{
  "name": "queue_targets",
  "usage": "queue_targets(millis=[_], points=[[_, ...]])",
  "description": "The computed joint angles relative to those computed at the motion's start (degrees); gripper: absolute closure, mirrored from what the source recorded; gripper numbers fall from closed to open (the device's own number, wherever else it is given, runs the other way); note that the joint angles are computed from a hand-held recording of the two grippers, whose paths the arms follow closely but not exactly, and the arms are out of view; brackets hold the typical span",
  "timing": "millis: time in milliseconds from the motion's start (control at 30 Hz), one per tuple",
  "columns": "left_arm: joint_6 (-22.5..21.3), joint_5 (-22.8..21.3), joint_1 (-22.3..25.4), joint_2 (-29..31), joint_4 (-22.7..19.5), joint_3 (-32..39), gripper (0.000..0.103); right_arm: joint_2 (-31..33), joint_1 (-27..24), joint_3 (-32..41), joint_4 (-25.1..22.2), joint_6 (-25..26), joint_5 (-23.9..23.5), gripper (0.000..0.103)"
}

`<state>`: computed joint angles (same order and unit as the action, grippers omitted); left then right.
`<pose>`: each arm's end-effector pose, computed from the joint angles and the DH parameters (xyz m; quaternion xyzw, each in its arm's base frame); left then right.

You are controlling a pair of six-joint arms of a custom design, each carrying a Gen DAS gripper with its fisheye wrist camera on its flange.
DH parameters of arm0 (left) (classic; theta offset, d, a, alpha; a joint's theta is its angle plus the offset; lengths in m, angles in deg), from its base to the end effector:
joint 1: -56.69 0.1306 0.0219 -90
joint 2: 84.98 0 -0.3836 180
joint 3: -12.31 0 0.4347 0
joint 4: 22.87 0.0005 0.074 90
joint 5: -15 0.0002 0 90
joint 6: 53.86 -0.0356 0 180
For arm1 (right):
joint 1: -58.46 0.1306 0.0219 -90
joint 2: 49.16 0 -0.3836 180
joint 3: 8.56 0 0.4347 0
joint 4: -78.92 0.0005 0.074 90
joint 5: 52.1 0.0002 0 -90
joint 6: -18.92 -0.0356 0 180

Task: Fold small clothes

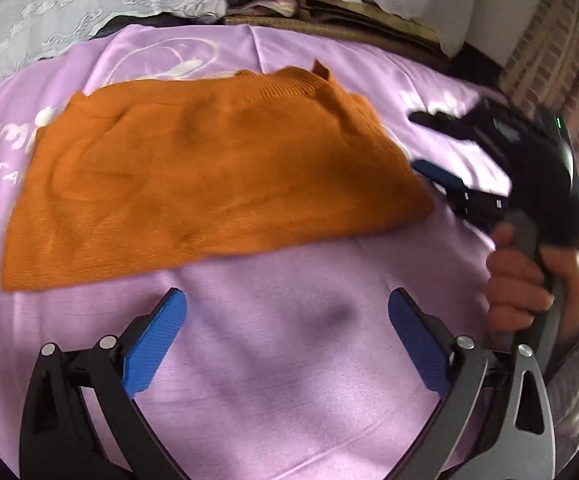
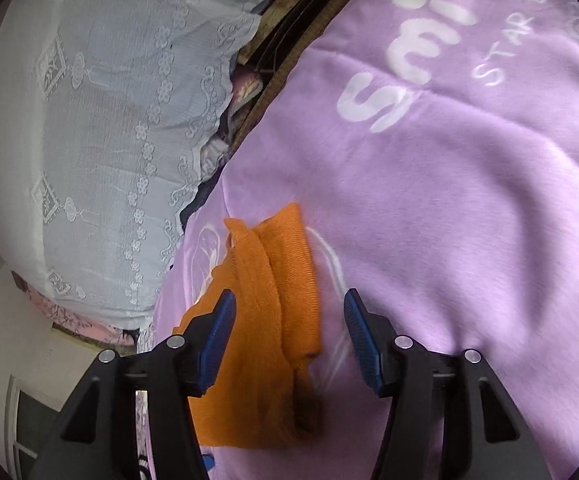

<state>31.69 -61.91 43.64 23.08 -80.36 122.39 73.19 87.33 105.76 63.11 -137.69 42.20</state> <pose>0.6183 -0.1521 0.4210 0.1778 0.9325 -0.1306 0.2859 0.6650 0.3630 0.3495 0.2902 0.7857 0.3825 0.3901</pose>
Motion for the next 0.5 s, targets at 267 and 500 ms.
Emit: queue_targets(millis=[267,500], points=[[7.82,-0.39,3.33,0.14,4.67,1.72,0.005,7.65,-1.10,13.34,-10.15,6.14,-5.52,0.047],[12.98,-6.22,1.93,8.53,0.58,14.87,0.005,12.08,-0.78,21.41,-16.60,10.46,-4.04,0.055]])
